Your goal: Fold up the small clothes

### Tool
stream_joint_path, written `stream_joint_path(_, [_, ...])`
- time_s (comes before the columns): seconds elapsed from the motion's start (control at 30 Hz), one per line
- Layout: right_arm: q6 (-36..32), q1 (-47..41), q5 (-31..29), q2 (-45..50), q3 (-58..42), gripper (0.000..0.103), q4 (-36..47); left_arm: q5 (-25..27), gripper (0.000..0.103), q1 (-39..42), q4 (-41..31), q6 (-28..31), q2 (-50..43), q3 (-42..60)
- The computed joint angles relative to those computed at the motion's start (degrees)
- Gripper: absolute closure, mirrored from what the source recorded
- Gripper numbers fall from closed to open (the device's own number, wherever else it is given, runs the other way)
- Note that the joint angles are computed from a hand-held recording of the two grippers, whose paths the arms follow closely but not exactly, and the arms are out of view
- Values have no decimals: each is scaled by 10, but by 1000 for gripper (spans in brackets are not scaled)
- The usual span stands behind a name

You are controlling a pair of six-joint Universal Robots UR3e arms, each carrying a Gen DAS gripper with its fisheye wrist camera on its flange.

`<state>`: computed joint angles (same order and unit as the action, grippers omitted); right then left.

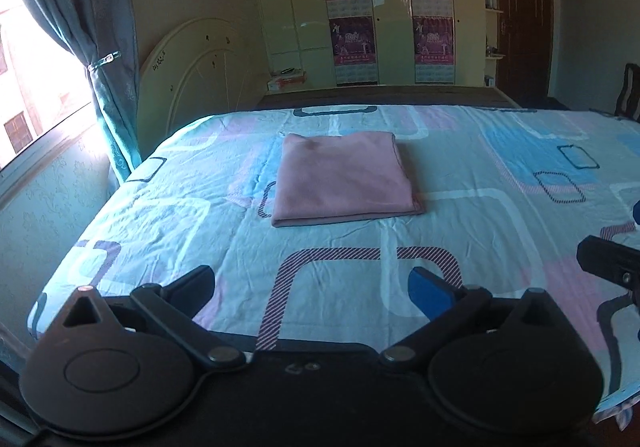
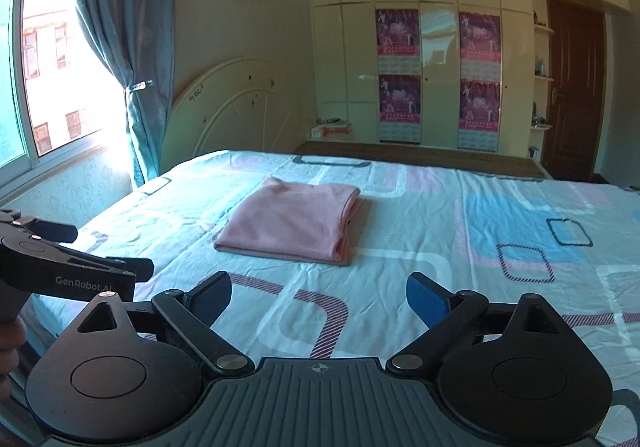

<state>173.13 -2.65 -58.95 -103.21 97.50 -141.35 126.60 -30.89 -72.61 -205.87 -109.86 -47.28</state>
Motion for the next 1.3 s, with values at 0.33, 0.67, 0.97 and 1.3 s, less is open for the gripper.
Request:
stream_joint_path(0.33, [9,-38,39,-87,36,0,12,26,0,-28,-37,-37,28,1])
stream_joint_path(0.67, [13,-43,42,-113,67,0,-3,22,0,-24,-72,-69,37,8])
stream_joint_path(0.97, [23,-31,25,-93,64,0,-30,38,0,-27,-28,-77,69,-48])
stream_joint_path(1.3, [32,-20,3,-78,60,0,-40,44,0,-25,-20,-79,75,-56])
